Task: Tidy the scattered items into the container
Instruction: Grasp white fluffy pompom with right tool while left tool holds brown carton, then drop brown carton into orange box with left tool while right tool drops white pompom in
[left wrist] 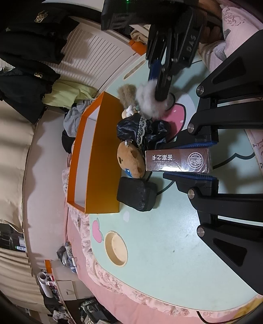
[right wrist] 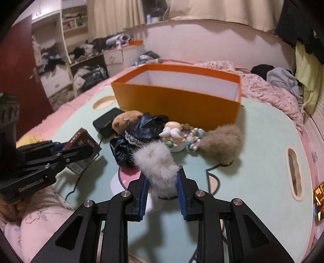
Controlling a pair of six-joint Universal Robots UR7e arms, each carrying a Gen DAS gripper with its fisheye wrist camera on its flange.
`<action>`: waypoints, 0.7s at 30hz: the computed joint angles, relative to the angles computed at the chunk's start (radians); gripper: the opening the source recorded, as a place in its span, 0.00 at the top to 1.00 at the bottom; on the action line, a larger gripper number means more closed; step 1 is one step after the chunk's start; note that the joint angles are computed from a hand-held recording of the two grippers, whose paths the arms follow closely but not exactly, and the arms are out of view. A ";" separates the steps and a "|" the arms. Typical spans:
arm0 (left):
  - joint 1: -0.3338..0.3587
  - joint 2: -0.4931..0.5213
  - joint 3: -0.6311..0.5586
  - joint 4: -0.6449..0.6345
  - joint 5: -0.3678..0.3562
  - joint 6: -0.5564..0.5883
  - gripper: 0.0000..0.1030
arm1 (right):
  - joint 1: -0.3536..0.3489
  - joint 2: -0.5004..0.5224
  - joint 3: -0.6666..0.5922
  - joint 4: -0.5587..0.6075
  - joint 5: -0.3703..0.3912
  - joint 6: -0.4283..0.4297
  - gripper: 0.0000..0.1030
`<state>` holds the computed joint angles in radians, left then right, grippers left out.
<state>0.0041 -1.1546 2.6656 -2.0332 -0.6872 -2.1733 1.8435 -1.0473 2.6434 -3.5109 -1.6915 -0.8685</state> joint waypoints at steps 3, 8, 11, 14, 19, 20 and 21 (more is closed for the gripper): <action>0.003 0.002 -0.015 0.024 -0.003 0.007 0.79 | -0.013 -0.034 0.008 -0.005 0.022 0.017 0.75; 0.019 -0.033 -0.034 0.056 0.007 0.043 0.80 | -0.020 -0.083 -0.015 0.043 0.060 0.064 0.75; 0.016 -0.099 -0.032 0.100 0.046 0.034 0.80 | 0.005 -0.075 -0.041 0.034 0.046 0.073 0.75; 0.045 -0.143 -0.062 0.189 0.090 0.058 0.80 | 0.018 -0.085 -0.070 0.064 0.058 0.084 0.75; 0.154 -0.210 -0.107 0.187 0.210 0.227 0.80 | 0.040 -0.068 -0.153 0.117 0.068 0.132 0.75; 0.187 -0.216 -0.123 0.190 0.236 0.265 0.80 | 0.046 -0.058 -0.174 0.124 0.061 0.146 0.75; 0.219 -0.223 -0.134 0.173 0.257 0.312 0.80 | 0.054 -0.043 -0.198 0.132 0.052 0.161 0.75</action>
<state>0.2229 -1.3779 2.5313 -1.8603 -0.4298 -1.8618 1.8970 -1.0907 2.4449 -3.3792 -1.6392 -0.7078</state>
